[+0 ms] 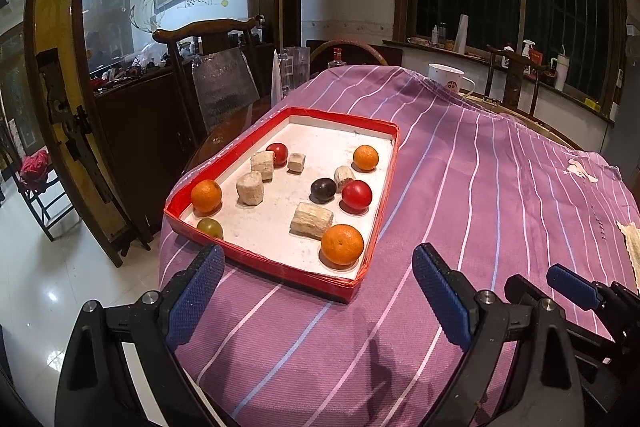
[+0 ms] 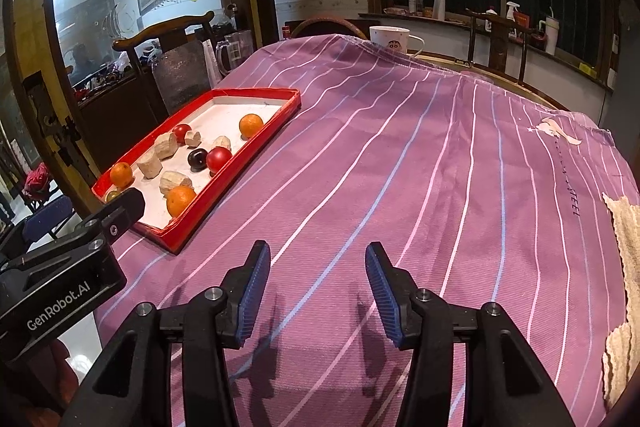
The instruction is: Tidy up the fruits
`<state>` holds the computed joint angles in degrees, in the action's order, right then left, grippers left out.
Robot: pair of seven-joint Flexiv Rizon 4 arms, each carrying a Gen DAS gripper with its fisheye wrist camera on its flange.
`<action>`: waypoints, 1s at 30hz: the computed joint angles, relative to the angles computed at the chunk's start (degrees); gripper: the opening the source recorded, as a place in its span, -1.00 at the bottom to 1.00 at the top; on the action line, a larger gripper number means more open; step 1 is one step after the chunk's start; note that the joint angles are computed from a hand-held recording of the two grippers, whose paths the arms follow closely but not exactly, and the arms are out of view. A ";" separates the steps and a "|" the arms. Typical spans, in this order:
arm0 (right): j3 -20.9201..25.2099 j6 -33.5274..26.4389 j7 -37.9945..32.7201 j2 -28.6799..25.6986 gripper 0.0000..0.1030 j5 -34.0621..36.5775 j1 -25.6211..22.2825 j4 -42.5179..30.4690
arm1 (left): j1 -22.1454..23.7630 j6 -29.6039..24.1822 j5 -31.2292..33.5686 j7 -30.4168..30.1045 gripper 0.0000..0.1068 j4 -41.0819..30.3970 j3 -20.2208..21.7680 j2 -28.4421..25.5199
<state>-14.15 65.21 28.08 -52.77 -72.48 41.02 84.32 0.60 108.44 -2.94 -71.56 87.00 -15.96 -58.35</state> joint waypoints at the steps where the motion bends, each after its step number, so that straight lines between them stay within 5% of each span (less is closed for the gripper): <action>1: 0.04 -0.08 -0.15 -0.05 0.06 0.04 -0.02 -0.08 | -0.18 0.36 -0.07 -0.12 0.77 0.04 0.21 0.03; 8: 0.12 -0.19 -0.83 -0.36 0.07 0.07 0.08 -0.57 | -0.51 7.73 1.05 -2.66 0.89 1.35 1.17 0.08; 18: -0.14 -0.28 -0.58 -0.40 0.07 -0.56 0.57 -0.78 | -7.71 33.10 -5.30 -5.32 0.93 3.68 10.48 -1.73; 30: 0.49 -1.65 -0.61 -0.02 0.08 -1.76 0.85 -0.85 | -0.74 22.19 6.30 -11.32 0.93 4.54 4.64 0.72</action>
<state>-13.65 63.55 27.48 -52.80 -74.24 41.87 83.47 -0.14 130.63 3.36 -82.88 91.54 -11.32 -57.62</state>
